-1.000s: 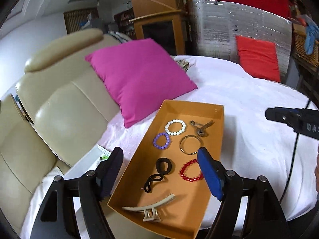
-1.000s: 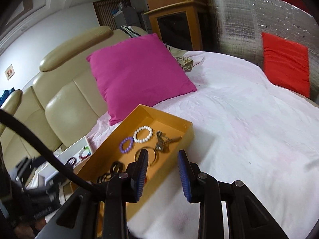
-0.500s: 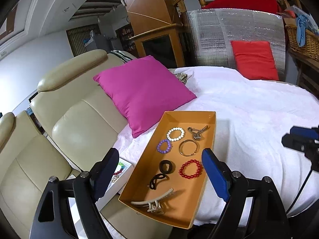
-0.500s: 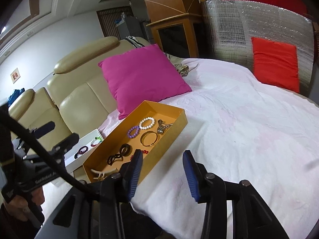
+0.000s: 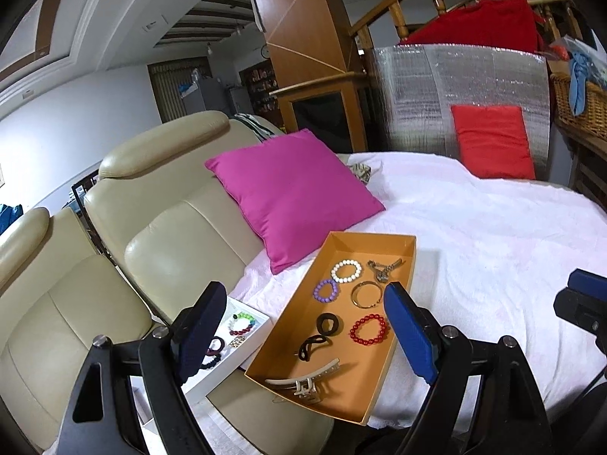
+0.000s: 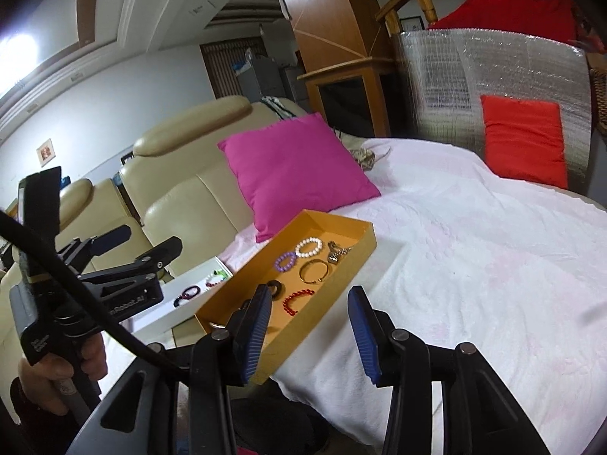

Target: Organize jewelry

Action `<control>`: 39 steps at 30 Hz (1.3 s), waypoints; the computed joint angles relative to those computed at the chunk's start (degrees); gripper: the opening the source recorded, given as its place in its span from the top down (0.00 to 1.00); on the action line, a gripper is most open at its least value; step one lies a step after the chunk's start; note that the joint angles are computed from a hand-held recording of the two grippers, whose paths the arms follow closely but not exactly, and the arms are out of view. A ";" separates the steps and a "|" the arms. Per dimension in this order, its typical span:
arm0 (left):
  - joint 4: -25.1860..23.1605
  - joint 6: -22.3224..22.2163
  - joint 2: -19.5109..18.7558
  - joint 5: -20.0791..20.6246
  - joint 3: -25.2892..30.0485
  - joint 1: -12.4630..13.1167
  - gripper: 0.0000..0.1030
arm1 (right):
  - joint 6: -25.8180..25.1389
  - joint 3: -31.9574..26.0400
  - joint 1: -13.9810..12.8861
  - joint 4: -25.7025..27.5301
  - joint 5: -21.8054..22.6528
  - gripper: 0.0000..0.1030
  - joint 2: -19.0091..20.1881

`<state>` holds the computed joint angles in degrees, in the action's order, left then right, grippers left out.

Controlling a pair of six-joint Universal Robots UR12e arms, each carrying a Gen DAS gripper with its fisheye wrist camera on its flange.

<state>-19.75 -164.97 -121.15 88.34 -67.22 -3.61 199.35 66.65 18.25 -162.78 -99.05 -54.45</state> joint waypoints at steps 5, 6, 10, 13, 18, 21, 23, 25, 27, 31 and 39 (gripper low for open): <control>2.52 -0.84 1.51 -0.37 -1.71 0.31 0.17 | -0.37 1.41 1.03 -1.95 -2.01 0.55 -1.26; 2.91 -1.07 1.80 -0.59 -2.05 0.40 0.16 | -0.36 1.74 1.20 -2.41 -2.30 0.55 -1.53; 4.94 -1.83 3.01 -1.08 -3.37 0.66 0.10 | -0.72 2.59 1.97 -3.54 -4.27 0.52 -2.37; 7.38 -2.13 3.83 -0.69 -4.61 0.66 0.08 | -0.81 3.24 2.53 -4.08 -5.55 0.52 -3.06; 9.30 -2.36 4.72 -0.82 -5.59 0.80 0.07 | -1.00 4.36 3.31 -5.27 -7.68 0.48 -4.13; 10.00 -2.41 5.00 -0.99 -5.83 0.87 0.07 | -1.04 5.07 3.75 -6.34 -8.72 0.45 -4.72; 10.29 -2.50 5.16 -1.18 -6.00 0.89 0.07 | -1.06 5.29 4.03 -6.86 -9.30 0.44 -4.93; 10.72 -2.56 5.35 -1.13 -6.21 0.93 0.07 | -1.22 5.44 4.25 -7.22 -9.61 0.44 -5.14; 11.05 -2.64 5.52 -1.27 -6.40 1.00 0.07 | -1.46 5.43 4.44 -7.48 -9.72 0.43 -5.21; 11.68 -2.92 5.72 -1.33 -6.60 1.18 0.07 | -2.21 5.04 4.73 -7.82 -9.71 0.41 -5.03; 12.61 -3.64 5.91 -1.30 -6.87 1.49 0.07 | -2.74 4.00 5.19 -7.76 -10.34 0.39 -4.40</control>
